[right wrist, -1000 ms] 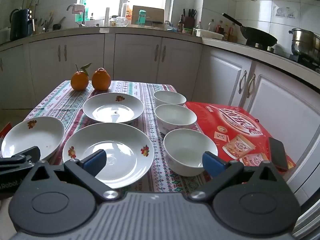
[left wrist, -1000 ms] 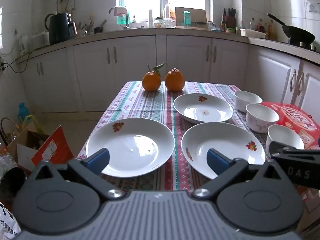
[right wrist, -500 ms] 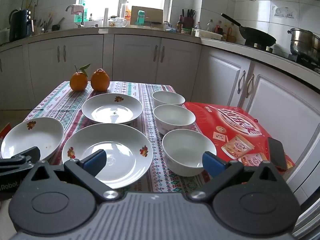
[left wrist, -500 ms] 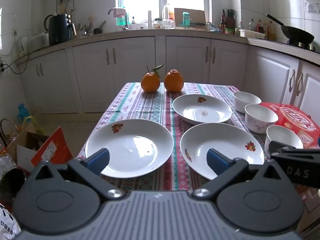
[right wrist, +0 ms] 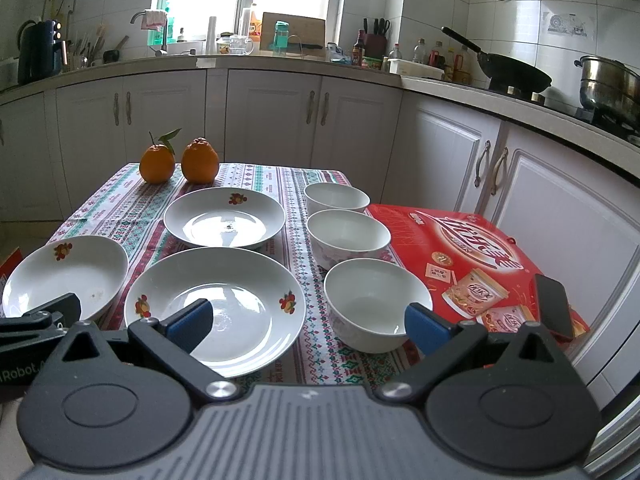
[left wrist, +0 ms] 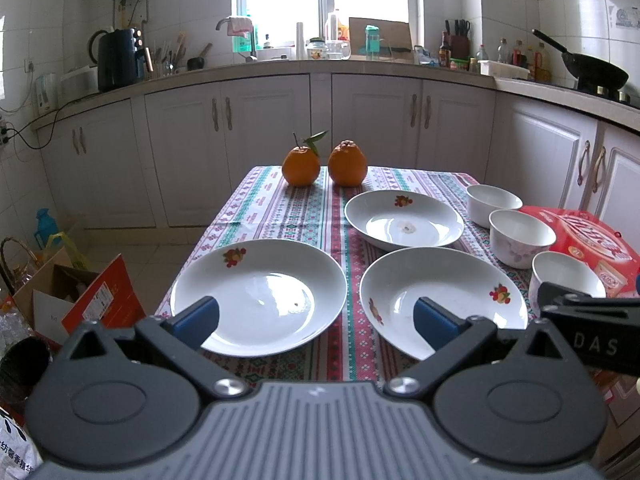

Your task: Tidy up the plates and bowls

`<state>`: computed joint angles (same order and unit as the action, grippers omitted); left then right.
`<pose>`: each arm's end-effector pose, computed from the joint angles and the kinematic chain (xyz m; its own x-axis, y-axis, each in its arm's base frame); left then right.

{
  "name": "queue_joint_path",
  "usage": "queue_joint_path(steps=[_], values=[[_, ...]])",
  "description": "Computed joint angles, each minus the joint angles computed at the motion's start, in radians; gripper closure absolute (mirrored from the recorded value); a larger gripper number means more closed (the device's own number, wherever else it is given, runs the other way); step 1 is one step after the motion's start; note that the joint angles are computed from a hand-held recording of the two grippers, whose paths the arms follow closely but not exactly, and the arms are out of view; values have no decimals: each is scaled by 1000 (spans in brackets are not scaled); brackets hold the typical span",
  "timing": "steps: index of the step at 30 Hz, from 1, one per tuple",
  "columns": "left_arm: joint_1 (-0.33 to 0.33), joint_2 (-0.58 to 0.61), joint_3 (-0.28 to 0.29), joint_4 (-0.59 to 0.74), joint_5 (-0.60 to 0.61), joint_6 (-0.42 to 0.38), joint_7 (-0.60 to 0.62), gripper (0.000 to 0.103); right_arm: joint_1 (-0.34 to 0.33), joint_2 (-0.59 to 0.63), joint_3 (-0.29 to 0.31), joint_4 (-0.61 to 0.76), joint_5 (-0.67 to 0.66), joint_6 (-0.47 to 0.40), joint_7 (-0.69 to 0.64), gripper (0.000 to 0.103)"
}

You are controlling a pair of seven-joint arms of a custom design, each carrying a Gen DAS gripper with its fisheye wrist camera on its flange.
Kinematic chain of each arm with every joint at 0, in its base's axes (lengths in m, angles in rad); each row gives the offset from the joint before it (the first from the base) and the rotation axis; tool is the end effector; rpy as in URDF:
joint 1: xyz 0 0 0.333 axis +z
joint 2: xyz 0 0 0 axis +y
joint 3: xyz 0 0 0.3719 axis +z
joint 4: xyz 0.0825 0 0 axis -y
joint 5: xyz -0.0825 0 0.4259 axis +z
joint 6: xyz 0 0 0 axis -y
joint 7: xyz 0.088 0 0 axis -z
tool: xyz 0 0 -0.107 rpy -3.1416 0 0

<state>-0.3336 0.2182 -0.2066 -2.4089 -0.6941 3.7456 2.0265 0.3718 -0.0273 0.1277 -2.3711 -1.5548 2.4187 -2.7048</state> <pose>0.5174 -0.2062 0.3639 -0.1438 -0.9892 -0.0292 -0.5051 0.0988 -0.8574 0.4709 0.2516 0.3718 -0.3206 -0.9407 0.1105 -0.5340 0.0832 -0.8414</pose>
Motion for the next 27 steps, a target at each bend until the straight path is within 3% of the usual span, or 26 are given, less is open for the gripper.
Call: queue_joint_path(steps=[27], values=[[1,-6,0,-4,2,-1,-1,1,-1,-11,3,-7,8,-1,-2,0]])
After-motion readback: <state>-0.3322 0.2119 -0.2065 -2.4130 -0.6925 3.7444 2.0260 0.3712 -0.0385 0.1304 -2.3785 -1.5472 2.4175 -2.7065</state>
